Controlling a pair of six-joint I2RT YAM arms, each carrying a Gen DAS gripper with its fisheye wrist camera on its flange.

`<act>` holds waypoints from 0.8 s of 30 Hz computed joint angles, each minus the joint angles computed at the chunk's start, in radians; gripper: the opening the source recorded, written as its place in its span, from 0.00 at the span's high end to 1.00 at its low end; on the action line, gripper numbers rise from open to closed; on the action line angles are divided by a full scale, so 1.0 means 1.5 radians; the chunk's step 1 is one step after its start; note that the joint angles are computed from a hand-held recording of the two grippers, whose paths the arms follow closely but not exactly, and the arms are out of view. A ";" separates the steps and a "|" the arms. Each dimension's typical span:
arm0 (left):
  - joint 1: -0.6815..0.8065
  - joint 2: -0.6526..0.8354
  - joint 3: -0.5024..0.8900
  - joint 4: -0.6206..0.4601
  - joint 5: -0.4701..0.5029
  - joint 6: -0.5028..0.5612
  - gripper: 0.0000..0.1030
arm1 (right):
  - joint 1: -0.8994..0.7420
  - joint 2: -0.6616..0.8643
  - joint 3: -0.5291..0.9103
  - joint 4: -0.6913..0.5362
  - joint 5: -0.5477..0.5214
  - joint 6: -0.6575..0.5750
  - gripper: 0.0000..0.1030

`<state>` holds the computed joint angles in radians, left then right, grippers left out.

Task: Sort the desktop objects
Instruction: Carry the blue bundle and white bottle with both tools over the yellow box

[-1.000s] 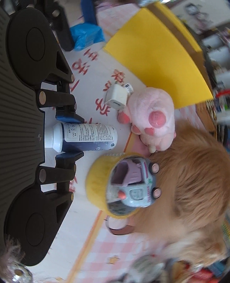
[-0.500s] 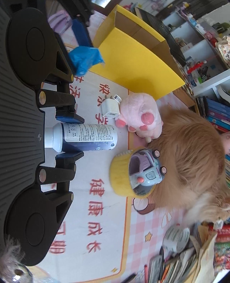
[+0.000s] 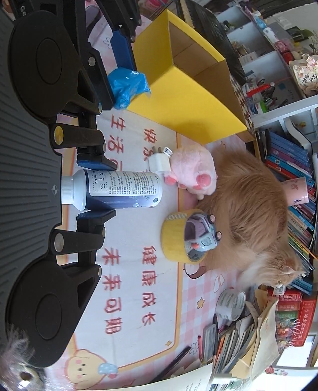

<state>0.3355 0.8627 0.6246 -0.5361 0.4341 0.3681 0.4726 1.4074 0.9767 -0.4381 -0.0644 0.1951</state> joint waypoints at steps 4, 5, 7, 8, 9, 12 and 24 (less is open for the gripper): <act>0.105 -0.011 0.002 -0.057 0.062 0.061 0.62 | 0.055 -0.025 -0.021 -0.010 0.030 0.033 0.71; 0.133 -0.012 0.004 -0.074 0.079 0.081 0.62 | 0.069 -0.031 -0.028 -0.010 0.038 0.043 0.71; 0.186 -0.018 0.004 -0.108 0.110 0.128 0.62 | 0.102 -0.040 -0.036 -0.014 0.057 0.064 0.71; 0.213 -0.021 0.005 -0.127 0.126 0.155 0.62 | 0.118 -0.046 -0.041 -0.015 0.069 0.075 0.71; 0.239 -0.022 0.008 -0.146 0.142 0.183 0.62 | 0.135 -0.051 -0.046 -0.017 0.079 0.087 0.71; 0.321 -0.018 0.019 -0.208 0.187 0.279 0.62 | 0.183 -0.068 -0.063 -0.018 0.112 0.130 0.71; 0.636 0.091 0.079 -0.431 0.266 0.689 0.62 | 0.381 -0.062 -0.088 -0.003 0.200 0.280 0.71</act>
